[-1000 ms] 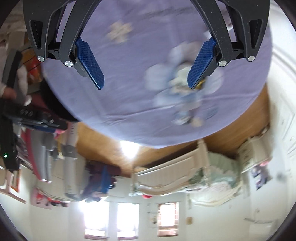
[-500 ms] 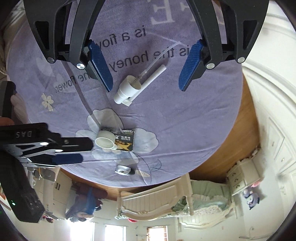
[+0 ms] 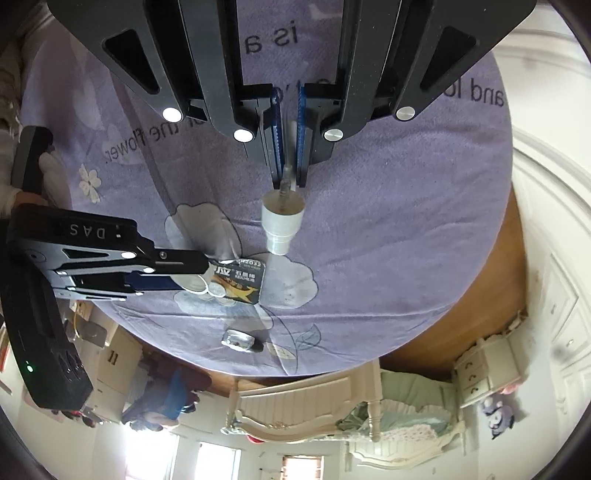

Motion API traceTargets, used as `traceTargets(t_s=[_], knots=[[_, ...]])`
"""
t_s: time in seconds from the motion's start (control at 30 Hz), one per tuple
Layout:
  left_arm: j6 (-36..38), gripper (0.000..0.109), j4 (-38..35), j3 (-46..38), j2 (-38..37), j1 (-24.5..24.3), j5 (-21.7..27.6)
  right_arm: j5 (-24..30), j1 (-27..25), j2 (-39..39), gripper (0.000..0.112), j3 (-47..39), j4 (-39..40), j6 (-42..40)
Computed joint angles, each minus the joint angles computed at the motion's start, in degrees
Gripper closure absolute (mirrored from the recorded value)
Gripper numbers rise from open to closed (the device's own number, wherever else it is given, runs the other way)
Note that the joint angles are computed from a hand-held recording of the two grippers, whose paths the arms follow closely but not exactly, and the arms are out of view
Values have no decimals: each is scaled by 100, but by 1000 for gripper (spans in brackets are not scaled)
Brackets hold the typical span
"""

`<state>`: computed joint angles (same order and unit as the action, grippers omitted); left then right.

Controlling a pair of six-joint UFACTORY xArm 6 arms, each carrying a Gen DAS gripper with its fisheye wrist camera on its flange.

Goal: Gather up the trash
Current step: 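Grasp the white cup with the right tool while the left tool grasps the spray bottle, then carry the white cup and spray bottle over the black bin and open both tools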

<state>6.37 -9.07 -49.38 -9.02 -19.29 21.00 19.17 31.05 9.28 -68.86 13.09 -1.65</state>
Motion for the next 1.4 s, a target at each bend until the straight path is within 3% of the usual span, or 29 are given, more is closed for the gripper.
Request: traceTargets(t_s=[0.23,0.3,0.4,0.5,0.7,0.83,1.07,1.4], knots=[[-485,100,258,-252,28,-382,-385,-813,-212,-873,77,1013,481,10],[-555,100,164,-439,93,-559,-443,-1067,-352,-1235,77,1409,218,332],[-1073,100,633,-912,346,-870,-460,-1373,-624,-1708,77,1906,-50,687],[-1099,100,502,-1461,724,-1235,-512,-1575,-956,-2174,77,2358,-112,854],[-693,100,-15,-2806,1741,-1922,-489,-1730,-1889,-2886,77,2989,-1587,2120],[-184,100,-555,-3598,2351,-2313,-378,-1783,-2435,-3148,77,3227,-2156,2598],[572,100,-1445,-4991,3468,-2736,24,-1899,-3145,-3367,77,3583,-2267,2637],[570,100,-1602,-7193,5101,-2900,967,-1943,-3658,-3265,77,3817,-1970,2364]])
